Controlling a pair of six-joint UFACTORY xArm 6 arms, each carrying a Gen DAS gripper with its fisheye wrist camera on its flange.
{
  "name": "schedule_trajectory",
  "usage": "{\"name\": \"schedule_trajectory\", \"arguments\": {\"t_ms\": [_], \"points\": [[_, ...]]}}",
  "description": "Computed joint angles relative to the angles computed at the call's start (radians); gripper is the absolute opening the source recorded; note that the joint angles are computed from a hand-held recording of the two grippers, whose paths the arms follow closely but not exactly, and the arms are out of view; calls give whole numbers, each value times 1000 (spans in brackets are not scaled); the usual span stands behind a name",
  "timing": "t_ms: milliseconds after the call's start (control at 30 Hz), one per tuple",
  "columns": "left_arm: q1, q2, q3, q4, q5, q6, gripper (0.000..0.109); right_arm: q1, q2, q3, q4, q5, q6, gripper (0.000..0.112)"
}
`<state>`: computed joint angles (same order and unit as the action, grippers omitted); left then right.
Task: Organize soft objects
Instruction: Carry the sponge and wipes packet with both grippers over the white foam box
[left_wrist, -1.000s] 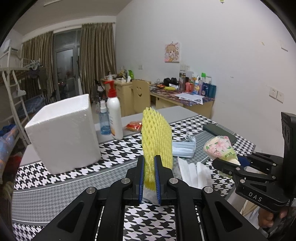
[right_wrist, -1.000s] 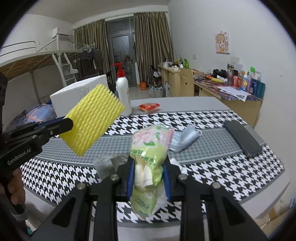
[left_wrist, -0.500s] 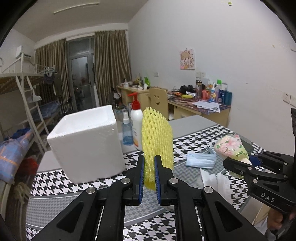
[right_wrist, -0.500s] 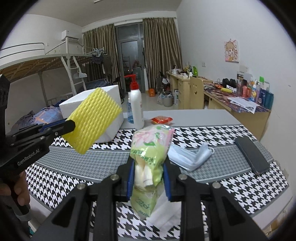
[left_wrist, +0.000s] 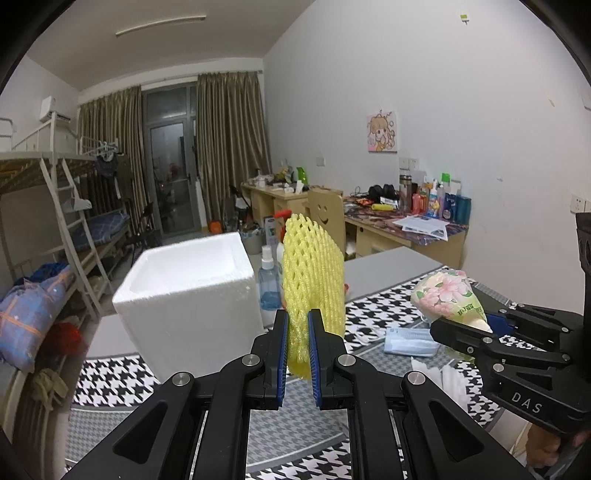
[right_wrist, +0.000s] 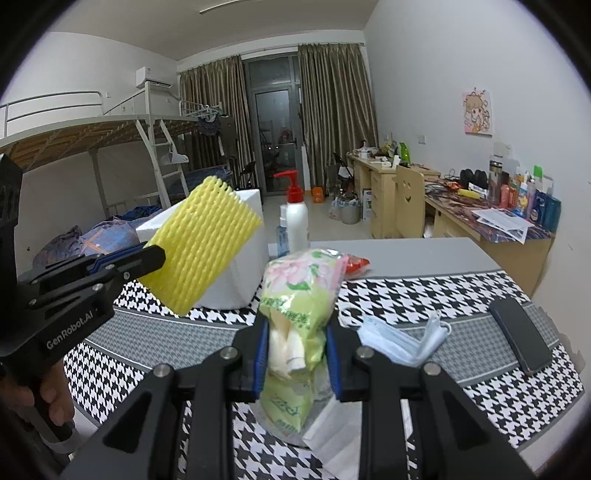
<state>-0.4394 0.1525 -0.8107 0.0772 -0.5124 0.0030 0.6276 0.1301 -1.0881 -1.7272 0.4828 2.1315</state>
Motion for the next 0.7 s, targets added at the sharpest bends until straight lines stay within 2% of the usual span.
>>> {"name": "schedule_trajectory", "arguments": {"t_ms": [367,700], "points": [[8,-7,-31,-24,8,34,11,-5,18,-77,3,-17,-70,32],[40,4,-83,-7,33,11,11,-16,64,-163,37,-58,-142,32]]}}
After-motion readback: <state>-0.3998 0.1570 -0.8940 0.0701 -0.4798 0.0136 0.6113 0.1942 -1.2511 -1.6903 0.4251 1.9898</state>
